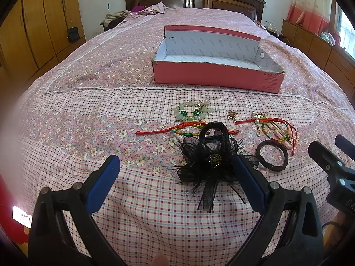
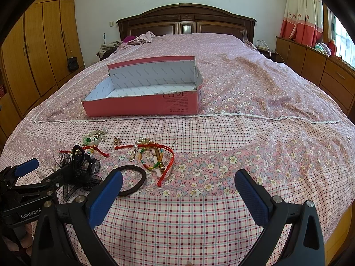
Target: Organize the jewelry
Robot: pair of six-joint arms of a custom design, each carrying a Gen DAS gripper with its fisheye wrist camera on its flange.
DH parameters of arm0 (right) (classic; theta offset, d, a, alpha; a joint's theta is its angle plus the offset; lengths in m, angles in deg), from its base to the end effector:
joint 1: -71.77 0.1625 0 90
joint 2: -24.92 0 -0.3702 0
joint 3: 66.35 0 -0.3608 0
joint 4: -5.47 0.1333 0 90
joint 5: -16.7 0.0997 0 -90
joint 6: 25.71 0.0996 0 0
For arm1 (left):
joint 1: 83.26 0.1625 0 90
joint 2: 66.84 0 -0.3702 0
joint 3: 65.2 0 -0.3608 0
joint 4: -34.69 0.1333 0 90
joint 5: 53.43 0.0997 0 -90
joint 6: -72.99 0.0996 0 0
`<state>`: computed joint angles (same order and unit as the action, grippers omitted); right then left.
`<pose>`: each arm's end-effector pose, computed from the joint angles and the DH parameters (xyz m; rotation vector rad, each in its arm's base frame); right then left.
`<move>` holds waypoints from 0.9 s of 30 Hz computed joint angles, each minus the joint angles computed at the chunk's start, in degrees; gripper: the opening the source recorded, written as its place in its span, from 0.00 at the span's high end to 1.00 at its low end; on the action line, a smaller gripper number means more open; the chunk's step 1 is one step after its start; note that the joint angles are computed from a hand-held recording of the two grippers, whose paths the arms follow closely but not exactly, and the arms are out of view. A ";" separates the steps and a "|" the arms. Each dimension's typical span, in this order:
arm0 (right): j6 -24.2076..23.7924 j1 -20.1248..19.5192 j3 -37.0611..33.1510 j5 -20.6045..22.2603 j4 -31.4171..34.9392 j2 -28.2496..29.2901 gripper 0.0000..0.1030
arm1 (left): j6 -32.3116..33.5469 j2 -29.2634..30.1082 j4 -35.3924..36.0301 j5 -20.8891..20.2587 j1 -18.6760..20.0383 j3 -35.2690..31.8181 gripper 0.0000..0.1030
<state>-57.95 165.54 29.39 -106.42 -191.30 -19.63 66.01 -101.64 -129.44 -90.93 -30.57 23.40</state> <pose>0.1192 -0.6086 0.1762 0.3509 -2.1908 0.9595 -0.2140 -0.6311 0.0604 0.4043 2.2670 -0.8073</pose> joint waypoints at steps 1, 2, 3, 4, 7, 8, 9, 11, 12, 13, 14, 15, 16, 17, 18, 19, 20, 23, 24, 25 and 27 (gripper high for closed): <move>-0.02 -0.02 0.00 0.02 0.01 -0.02 0.00 | -0.18 -0.05 0.21 -0.02 -0.20 0.00 0.08; -0.02 -0.02 0.00 0.02 0.01 -0.02 0.00 | -0.19 -0.06 0.16 -0.05 -0.24 0.05 0.08; -0.02 -0.02 0.00 0.02 0.01 -0.02 0.00 | -0.32 -0.11 0.36 -0.07 -0.38 0.06 0.08; -0.02 0.00 0.02 0.02 0.02 -0.02 0.00 | -0.45 -0.15 0.55 -0.06 -0.46 0.04 0.08; -0.05 -0.04 0.04 0.07 -0.02 -0.07 0.00 | -0.71 -0.20 1.09 -0.15 -0.57 -0.10 0.08; -0.04 -0.04 0.05 0.08 -0.01 -0.08 0.00 | -0.78 -0.20 1.22 -0.13 -0.61 -0.14 0.08; -0.06 -0.05 0.06 0.09 -0.02 -0.10 0.00 | -0.78 -0.20 1.22 -0.13 -0.61 -0.14 0.08; -0.06 -0.07 0.09 0.09 -0.03 -0.13 0.00 | -0.87 -0.19 1.31 -0.19 -0.63 -0.17 0.08; -0.07 -0.08 0.11 0.13 -0.04 -0.15 0.00 | -0.78 -0.20 1.18 -0.15 -0.61 -0.12 0.08; -0.05 -0.03 0.07 0.07 -0.11 -0.08 0.00 | -0.83 -0.19 1.24 -0.15 -0.65 -0.13 0.08; -0.02 0.00 0.04 0.05 -0.20 -0.02 0.00 | -0.83 -0.19 1.24 -0.15 -0.65 -0.13 0.08; 0.01 0.07 0.01 0.00 -0.17 -0.04 0.00 | -0.76 -0.19 1.12 -0.15 -0.61 -0.09 0.08; 0.01 0.12 -0.04 -0.04 -0.24 -0.01 0.00 | -0.76 -0.19 1.12 -0.15 -0.61 -0.09 0.08; 0.01 0.17 -0.02 -0.06 -0.24 -0.09 0.00 | -0.82 -0.21 1.22 -0.22 -0.64 -0.09 0.08; 0.02 0.21 -0.11 -0.09 -0.20 -0.09 0.00 | -0.79 -0.09 1.34 -0.31 -0.61 -0.27 0.08; 0.03 0.26 -0.11 -0.10 -0.14 -0.18 0.00 | -0.71 -0.04 1.39 -0.47 -0.57 -0.35 0.08; -0.01 0.26 -0.11 -0.10 -0.12 -0.18 0.00 | -0.64 -0.03 1.46 -0.69 -0.54 -0.44 0.08; -0.61 0.28 -0.41 0.03 -0.34 -0.37 0.00 | -0.06 0.02 1.69 -1.64 -0.35 -0.86 0.08; -0.79 0.19 -0.32 0.22 -0.47 -0.63 0.00 | 0.22 0.09 1.74 -2.05 -0.25 -1.06 0.08; -0.91 0.13 -0.16 0.36 -0.72 -0.91 0.00 | 0.44 0.15 1.88 -2.46 -0.21 -1.24 0.08; -0.95 0.03 -0.25 0.49 -0.87 -1.26 0.00 | 0.98 0.25 2.35 -3.45 -0.03 -1.62 0.08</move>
